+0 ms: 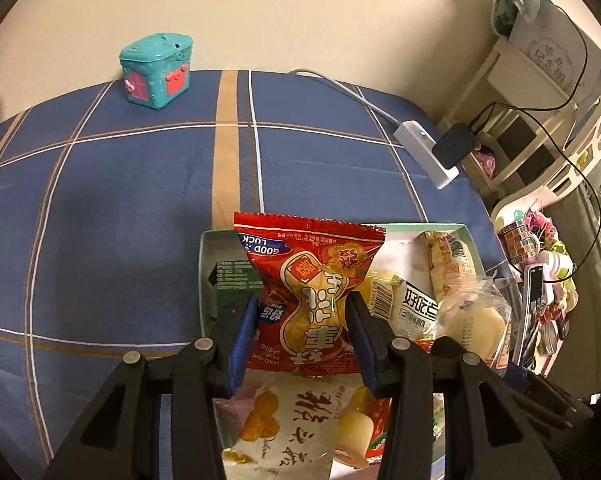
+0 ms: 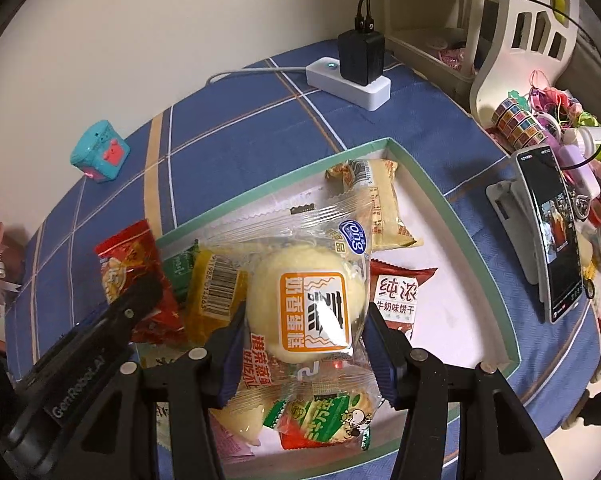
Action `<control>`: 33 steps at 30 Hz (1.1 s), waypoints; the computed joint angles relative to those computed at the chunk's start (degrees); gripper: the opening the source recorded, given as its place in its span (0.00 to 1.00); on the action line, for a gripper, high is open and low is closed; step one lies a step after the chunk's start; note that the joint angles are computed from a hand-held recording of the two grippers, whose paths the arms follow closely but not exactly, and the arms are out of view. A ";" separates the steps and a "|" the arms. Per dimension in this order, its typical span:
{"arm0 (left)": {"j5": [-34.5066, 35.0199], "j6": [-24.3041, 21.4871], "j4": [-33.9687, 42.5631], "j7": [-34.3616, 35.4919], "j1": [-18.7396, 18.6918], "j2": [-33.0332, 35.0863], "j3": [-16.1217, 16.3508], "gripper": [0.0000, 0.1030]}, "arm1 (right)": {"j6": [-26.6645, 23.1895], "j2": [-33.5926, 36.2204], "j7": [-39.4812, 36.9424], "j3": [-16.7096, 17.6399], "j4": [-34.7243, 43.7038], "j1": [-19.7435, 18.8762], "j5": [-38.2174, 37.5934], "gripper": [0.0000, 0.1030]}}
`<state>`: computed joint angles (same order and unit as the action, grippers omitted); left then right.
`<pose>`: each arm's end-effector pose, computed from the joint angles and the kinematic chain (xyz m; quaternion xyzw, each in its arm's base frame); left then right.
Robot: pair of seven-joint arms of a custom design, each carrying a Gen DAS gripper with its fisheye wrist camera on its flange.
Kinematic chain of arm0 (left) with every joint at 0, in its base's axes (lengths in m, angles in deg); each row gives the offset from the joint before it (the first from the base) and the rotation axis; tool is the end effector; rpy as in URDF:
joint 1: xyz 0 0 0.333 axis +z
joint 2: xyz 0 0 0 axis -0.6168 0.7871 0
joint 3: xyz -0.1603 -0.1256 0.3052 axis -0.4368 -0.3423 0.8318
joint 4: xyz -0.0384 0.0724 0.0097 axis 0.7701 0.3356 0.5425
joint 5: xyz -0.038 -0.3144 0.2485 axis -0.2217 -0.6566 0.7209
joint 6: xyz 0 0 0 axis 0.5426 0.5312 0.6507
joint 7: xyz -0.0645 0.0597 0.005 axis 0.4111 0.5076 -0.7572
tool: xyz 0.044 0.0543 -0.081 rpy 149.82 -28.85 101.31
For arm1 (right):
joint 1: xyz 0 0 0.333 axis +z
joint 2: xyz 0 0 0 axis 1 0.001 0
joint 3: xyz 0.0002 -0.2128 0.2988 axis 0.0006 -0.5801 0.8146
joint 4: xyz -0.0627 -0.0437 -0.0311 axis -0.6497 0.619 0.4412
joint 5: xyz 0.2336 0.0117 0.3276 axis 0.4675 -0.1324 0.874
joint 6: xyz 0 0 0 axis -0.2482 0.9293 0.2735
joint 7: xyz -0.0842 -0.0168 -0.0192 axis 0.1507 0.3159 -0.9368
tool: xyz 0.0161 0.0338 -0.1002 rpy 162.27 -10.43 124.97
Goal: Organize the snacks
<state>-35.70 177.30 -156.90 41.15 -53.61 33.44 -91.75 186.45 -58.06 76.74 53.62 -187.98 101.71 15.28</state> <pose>0.4868 -0.2566 0.4360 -0.6334 0.7274 -0.2600 0.0455 0.4007 0.1206 0.4600 -0.4984 0.8415 -0.1314 0.1617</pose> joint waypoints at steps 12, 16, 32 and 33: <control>-6.02 -3.38 0.21 2.91 0.05 -2.00 0.35 0.58 | -2.56 -0.16 0.48 0.45 0.97 0.41 -0.57 0.56; -3.50 -5.54 -0.16 0.04 0.86 -3.89 0.62 0.61 | -3.27 -0.30 0.34 0.83 1.41 0.65 -0.88 0.60; 20.56 -11.49 -6.05 -22.79 11.26 -10.41 -0.33 0.95 | -7.31 -1.16 1.14 3.65 4.25 2.32 -5.87 1.00; 22.80 -11.85 -6.39 -24.24 11.86 -10.77 -0.51 0.96 | -7.43 -1.28 1.28 3.95 4.51 2.53 -6.31 1.00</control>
